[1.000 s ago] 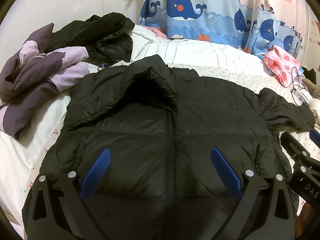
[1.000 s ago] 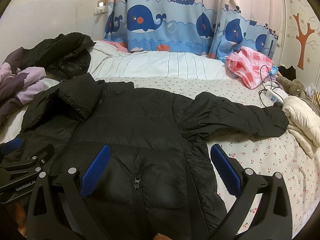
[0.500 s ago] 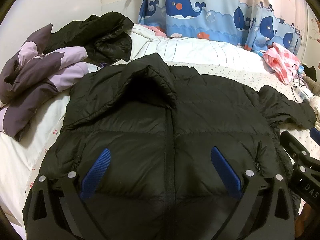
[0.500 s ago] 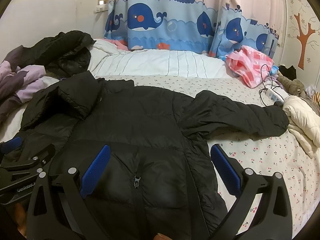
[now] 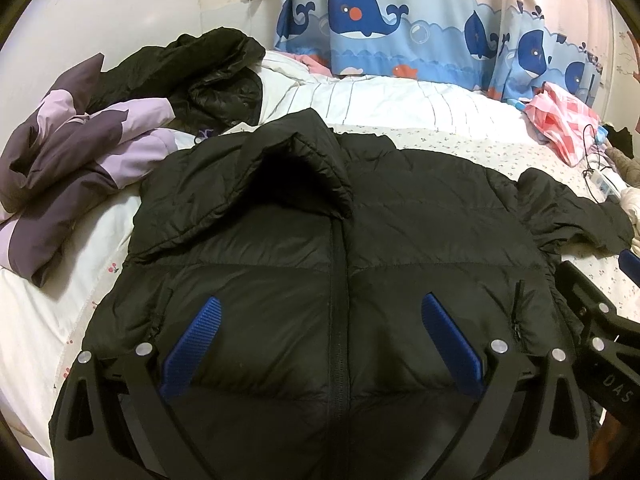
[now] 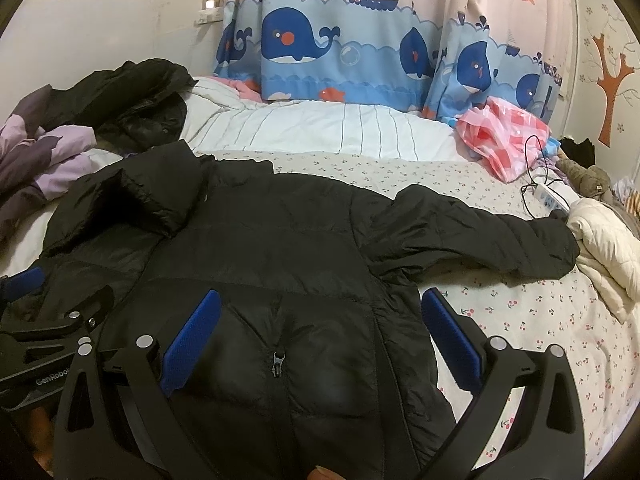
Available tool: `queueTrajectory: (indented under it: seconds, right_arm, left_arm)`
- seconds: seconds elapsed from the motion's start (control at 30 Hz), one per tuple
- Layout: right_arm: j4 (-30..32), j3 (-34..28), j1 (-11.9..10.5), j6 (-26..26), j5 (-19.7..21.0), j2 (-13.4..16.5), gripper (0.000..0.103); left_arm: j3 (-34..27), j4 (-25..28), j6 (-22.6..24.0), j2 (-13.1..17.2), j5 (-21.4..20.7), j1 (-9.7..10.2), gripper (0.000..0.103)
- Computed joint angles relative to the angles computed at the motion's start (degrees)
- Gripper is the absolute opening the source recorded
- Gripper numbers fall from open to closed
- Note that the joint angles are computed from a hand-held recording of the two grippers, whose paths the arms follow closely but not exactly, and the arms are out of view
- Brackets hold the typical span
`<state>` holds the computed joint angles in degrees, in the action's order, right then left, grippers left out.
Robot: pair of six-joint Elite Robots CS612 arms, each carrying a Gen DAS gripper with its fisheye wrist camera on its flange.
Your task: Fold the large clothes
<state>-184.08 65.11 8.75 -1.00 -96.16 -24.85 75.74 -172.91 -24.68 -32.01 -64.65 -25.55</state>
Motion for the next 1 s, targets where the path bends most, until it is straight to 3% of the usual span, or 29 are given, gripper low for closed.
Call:
queueTrajectory:
  seconds: [1.0]
  right_arm:
    - [0.67,-0.22,-0.05,0.49,-0.06,0.11,0.097]
  left_arm:
    - [-0.13,0.21,0.18,-0.07,0.07,-0.05,0.096]
